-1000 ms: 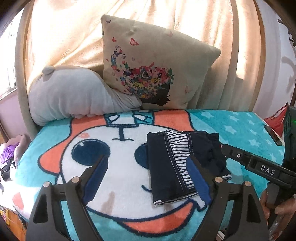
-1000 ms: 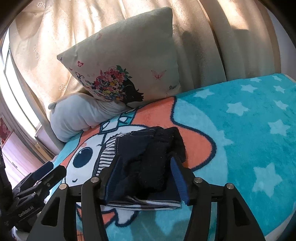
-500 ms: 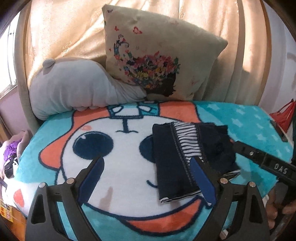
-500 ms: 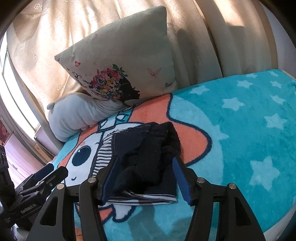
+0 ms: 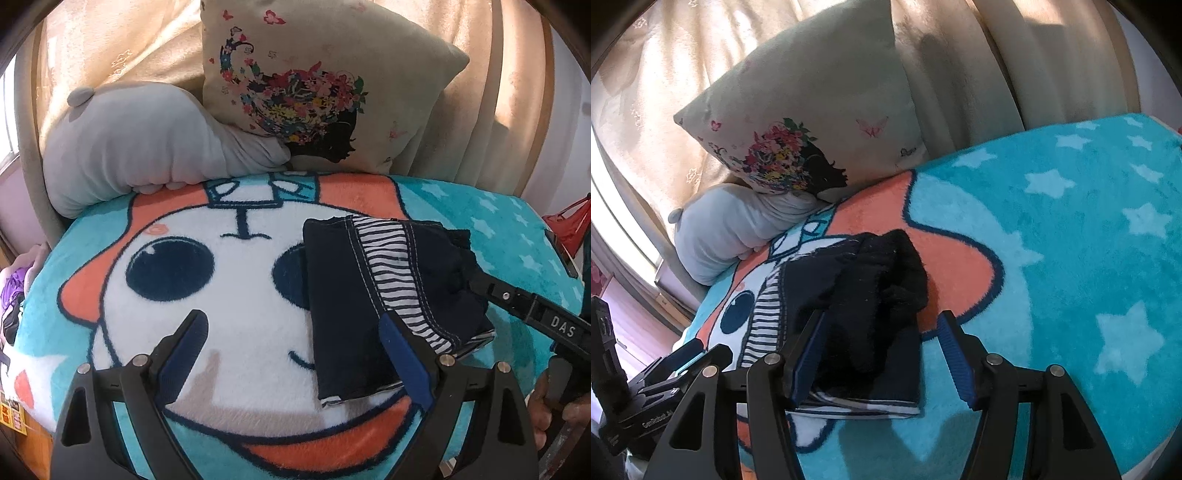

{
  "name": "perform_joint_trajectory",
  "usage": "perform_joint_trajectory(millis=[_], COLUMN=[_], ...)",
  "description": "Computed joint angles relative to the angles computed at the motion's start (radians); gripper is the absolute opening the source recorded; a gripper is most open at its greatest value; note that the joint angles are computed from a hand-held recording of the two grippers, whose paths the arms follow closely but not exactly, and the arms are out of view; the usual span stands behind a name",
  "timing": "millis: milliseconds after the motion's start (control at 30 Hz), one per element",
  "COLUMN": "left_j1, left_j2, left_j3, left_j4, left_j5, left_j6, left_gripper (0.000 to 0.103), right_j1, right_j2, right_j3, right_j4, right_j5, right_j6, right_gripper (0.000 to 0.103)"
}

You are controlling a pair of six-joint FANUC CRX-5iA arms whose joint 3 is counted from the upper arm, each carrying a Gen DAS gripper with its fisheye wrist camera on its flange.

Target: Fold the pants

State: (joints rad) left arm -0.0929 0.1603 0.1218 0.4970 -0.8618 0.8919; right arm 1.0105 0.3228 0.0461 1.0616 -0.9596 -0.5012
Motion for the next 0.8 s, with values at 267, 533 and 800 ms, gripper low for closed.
perform_joint_trajectory(millis=[267, 533, 800], left_j1=[0.035, 0.024, -0.005], left_j2=[0.107, 0.327, 0.475], left_j3=[0.132, 0.362, 0.501], left_j4=[0.076, 0.206, 0.311], left_j5=[-0.123, -0.349, -0.584], left_j6=[0.06, 0.106, 0.146], left_gripper=[0.093, 0.093, 0.06], right_j1=[-0.032, -0.128, -0.19], right_j2=[-0.025, -0.075, -0.056], right_j3=[-0.046, -0.139, -0.149], right_j4=[-0.004, 0.033, 0.121], right_j5=[0.083, 0.354, 0.502], right_j6=[-0.042, -0.138, -0.179], right_gripper=[0.068, 0.069, 0.044])
